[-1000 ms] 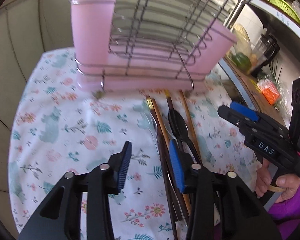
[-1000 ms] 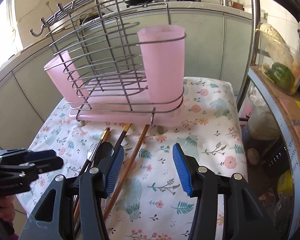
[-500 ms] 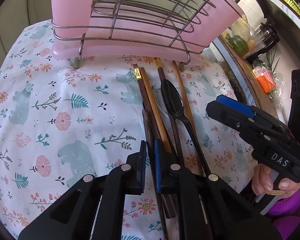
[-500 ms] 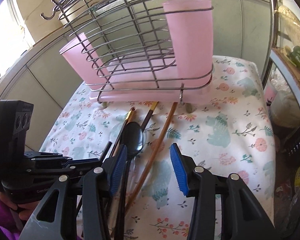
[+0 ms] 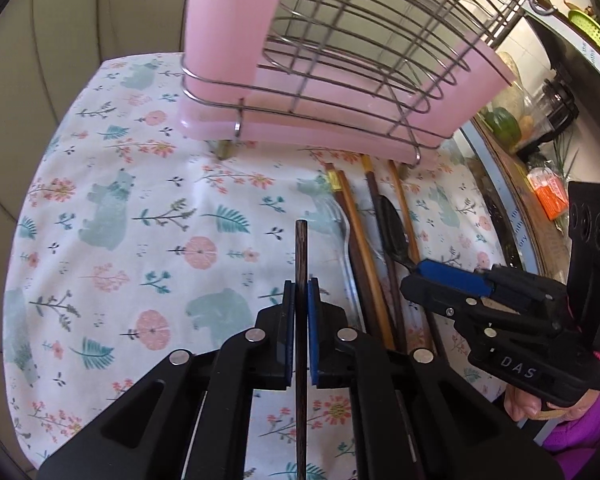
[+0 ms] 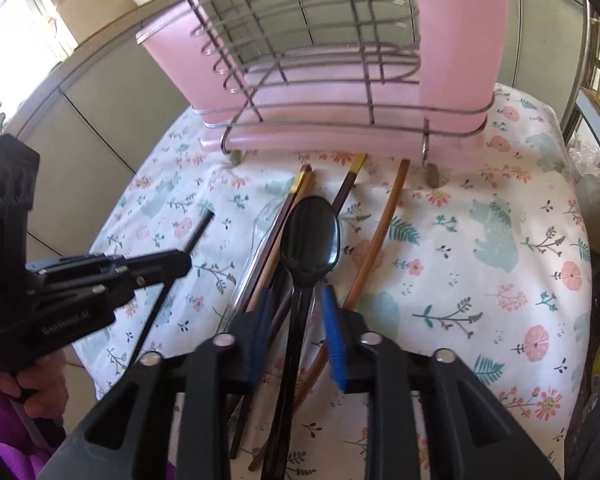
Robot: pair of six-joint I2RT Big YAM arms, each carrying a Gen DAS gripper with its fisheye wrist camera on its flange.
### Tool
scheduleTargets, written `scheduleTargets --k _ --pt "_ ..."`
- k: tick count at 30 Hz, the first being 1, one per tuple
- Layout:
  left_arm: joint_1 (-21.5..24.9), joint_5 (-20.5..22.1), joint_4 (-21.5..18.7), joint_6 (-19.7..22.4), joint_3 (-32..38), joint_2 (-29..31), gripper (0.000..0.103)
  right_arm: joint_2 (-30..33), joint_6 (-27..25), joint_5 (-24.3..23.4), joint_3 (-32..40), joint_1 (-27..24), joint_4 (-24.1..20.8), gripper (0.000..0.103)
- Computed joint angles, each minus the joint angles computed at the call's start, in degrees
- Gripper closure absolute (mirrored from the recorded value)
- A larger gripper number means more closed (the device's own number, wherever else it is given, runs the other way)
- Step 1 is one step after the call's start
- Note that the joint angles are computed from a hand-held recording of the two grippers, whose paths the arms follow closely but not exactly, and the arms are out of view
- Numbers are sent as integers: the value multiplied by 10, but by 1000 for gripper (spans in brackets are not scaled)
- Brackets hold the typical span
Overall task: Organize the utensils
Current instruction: 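Grasp the black spoon with the right tool while the left tool grasps a dark chopstick, then lift the black spoon into the pink cup with the right tool while the left tool drops the chopstick in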
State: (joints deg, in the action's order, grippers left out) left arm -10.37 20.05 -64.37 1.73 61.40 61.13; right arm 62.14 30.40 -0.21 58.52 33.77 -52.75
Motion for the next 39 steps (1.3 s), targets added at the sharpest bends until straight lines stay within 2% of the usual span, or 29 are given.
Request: scheduleTargets --k 3,5,7,16,22,30,39 --pt "9 -9 -7 9 2 2 98 9 2 -5 -3 1 4 83" --pt "10 -14 -11 12 3 7 98 10 1 -9 -5 0 9 92" --pt "8 -20 -18 15 5 12 98 14 2 -7 -2 -1 9 94" --pt "-14 -61 -48 18 26 42 98 1 -3 3 -1 -5 3 95" --pt "-4 -62 -66 21 38 55 98 -9 -8 18 -3 -3 2 95" --pt "-33 -78 -44 2 34 53 98 -24 -15 29 -6 -6 3 95" --pt "-29 -55 -10 -8 26 0 98 -36 -15 34 -8 -7 9 95"
